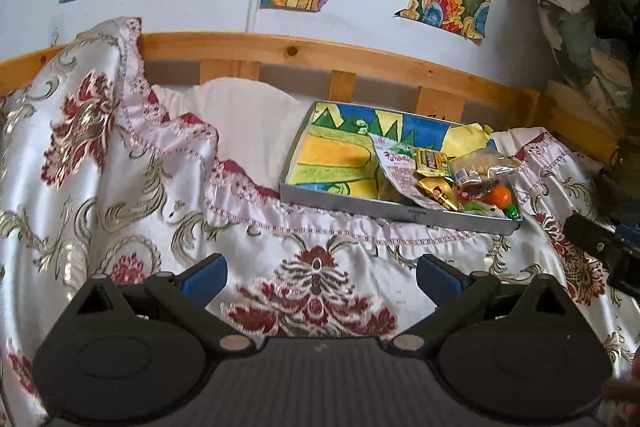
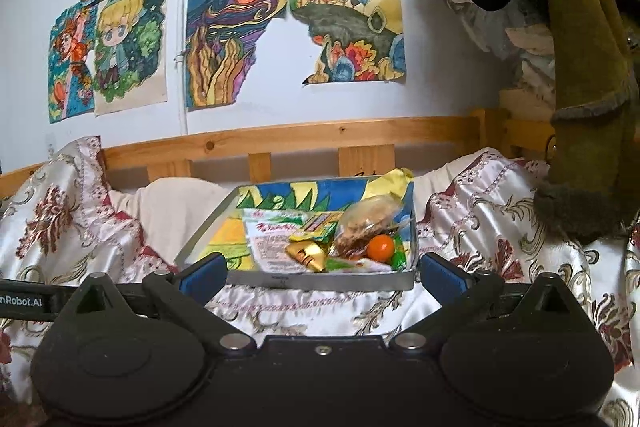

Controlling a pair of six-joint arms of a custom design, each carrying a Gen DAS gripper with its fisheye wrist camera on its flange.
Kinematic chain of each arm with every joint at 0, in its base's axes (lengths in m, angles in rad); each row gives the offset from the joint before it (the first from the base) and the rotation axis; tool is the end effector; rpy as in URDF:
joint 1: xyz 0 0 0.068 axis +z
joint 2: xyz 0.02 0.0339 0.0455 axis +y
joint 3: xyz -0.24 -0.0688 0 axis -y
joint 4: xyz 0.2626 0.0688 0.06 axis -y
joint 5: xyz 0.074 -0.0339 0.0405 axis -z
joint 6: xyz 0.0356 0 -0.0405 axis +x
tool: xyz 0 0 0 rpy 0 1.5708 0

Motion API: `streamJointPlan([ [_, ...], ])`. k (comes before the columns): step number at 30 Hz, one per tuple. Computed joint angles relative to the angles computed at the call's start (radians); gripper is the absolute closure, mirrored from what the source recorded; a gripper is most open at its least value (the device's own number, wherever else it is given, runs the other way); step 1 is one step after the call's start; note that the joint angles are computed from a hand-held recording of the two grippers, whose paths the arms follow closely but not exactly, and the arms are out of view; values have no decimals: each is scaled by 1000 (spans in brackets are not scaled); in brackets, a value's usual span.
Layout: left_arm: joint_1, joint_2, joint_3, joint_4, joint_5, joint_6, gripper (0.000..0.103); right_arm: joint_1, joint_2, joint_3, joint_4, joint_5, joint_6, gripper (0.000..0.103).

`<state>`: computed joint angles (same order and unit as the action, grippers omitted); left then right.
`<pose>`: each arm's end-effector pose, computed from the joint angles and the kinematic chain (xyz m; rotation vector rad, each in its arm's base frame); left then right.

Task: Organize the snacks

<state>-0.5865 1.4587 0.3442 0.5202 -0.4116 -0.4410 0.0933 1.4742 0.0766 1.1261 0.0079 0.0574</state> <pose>0.2170 -0.1271 0.0830 -0.0796 2.1126 -0.1665 0.2059 0.0190 0.0747 -0.0276 1.8432 0.0982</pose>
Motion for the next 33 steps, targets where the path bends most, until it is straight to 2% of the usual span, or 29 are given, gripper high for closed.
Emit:
streamJointPlan([
  [8, 7, -76, -66, -4, -26, -43, 0, 76, -55, -60, -16, 64, -5, 1],
  [11, 2, -58, -72, 11, -41, -40, 0, 87, -50, -58, -19, 74, -6, 1],
  [18, -7, 17, -112, 188, -57, -4, 0, 104, 13, -31, -15, 79, -12, 1],
  [27, -46, 73, -107, 224, -103, 61, 1, 103, 46, -17, -6, 68, -13, 1],
  [33, -46, 66, -111, 221, -104, 49, 1, 103, 49, -16, -9, 67, -16, 1],
])
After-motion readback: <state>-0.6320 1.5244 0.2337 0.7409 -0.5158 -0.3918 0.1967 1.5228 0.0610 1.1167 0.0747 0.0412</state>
